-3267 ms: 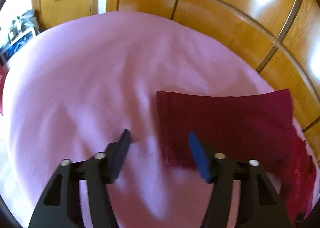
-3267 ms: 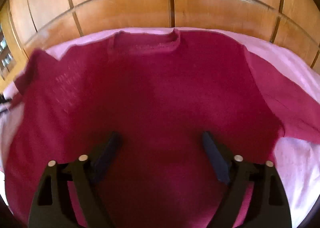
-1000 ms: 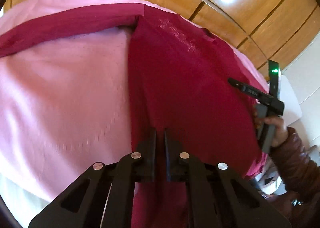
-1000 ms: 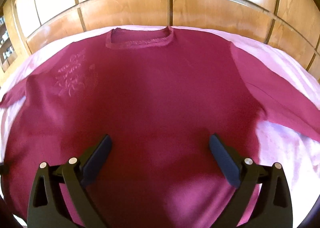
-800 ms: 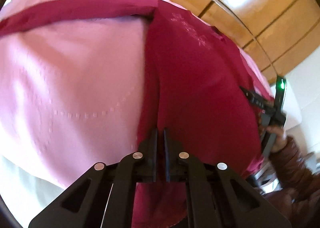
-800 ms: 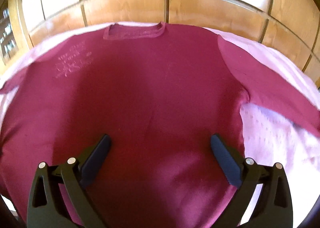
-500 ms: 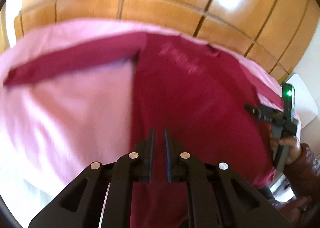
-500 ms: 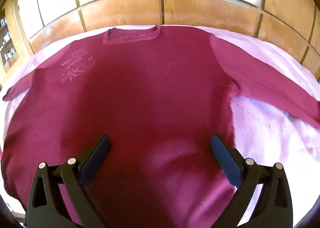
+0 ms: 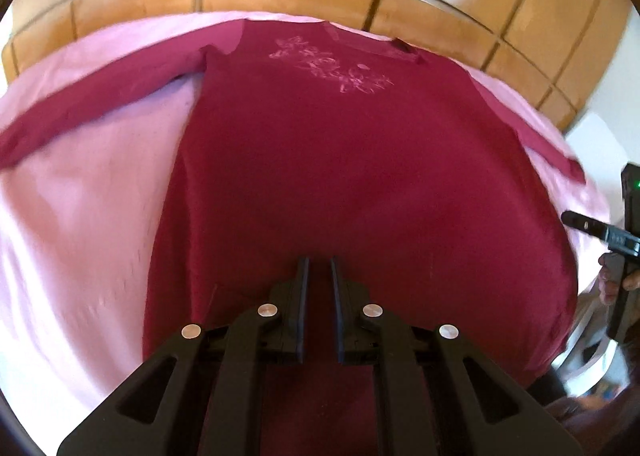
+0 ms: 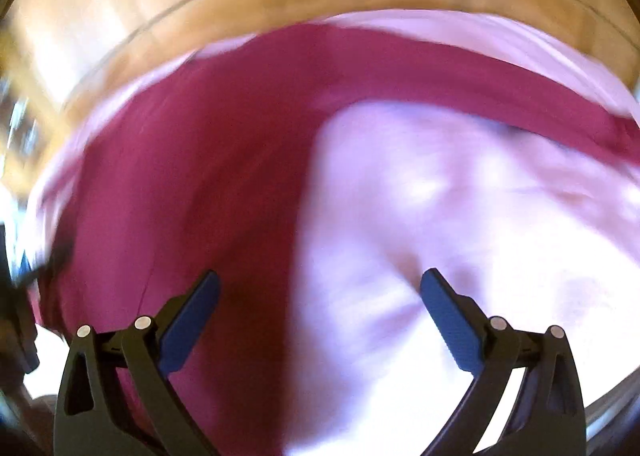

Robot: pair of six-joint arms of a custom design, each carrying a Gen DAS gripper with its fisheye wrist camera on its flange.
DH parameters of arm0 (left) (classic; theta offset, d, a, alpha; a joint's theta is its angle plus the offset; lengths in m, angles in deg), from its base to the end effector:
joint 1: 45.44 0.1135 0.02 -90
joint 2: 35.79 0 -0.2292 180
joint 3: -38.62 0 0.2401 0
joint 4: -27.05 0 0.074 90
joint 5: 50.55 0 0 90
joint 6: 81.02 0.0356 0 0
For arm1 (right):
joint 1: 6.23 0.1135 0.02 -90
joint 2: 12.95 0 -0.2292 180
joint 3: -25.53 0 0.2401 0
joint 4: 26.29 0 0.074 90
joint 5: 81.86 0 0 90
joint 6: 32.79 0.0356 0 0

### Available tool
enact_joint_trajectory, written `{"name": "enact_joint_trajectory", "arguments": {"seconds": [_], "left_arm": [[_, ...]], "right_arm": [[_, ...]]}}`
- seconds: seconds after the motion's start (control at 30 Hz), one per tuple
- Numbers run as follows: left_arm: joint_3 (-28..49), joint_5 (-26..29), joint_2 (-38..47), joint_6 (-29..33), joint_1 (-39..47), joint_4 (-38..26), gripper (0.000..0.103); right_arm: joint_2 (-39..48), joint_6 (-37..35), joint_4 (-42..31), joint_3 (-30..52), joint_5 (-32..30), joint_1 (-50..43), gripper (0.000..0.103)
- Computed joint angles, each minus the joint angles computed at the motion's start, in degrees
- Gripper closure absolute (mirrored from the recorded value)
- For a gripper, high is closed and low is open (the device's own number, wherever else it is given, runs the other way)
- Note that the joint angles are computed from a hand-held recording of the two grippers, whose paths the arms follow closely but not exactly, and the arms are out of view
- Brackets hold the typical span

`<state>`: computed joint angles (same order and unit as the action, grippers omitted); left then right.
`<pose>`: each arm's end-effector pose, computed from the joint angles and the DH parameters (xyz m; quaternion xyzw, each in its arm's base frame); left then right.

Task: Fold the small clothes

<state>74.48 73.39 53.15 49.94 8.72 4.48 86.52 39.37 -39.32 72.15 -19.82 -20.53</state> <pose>0.1248 0.1389 0.0504 -0.0729 0.9469 -0.1073 0.2943 0.2423 -0.0445 0.0520 -0.0798 0.9470 0.1709 0.2602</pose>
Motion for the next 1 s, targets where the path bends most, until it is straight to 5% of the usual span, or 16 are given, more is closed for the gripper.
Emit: {"name": "enact_joint_trajectory", "arguments": {"seconds": [0.07, 0.23, 0.4, 0.5, 0.57, 0.63, 0.77, 1.0], "left_arm": [[0.07, 0.09, 0.45, -1.45, -0.26, 0.61, 0.094], [-0.29, -0.75, -1.26, -2.05, -0.55, -0.39, 0.094], [2.59, -0.61, 0.8, -2.75, -0.49, -3.59, 0.094], [3.14, -0.82, 1.17, -2.87, -0.49, -4.25, 0.094], [3.1, -1.35, 0.88, -3.51, -1.0, -4.1, 0.094], [3.38, -2.0, 0.55, -4.47, -1.79, -4.36, 0.094], [5.63, -2.29, 0.5, -5.39, -2.72, -7.18, 0.094], [10.68, 5.11, -0.91, -5.36, -2.0, -14.43, 0.094]], "right_arm": [[5.42, 4.97, -2.58, 7.61, -2.03, -6.05, 0.035], [22.46, 19.3, -7.99, 30.05, -4.36, -18.35, 0.066], [36.82, 28.98, -15.25, 52.15, -7.98, -22.94, 0.065], [41.08, 30.75, -17.36, 60.07, -4.07, -22.05, 0.07], [42.4, 31.62, -17.83, 63.04, 0.32, -20.76, 0.09], [43.06, 30.74, -18.77, 64.82, 3.47, -19.63, 0.095], [38.45, 26.68, -16.34, 62.34, 8.18, -17.24, 0.097], [22.11, 23.78, -9.14, 48.02, 1.51, -5.59, 0.097]]}}
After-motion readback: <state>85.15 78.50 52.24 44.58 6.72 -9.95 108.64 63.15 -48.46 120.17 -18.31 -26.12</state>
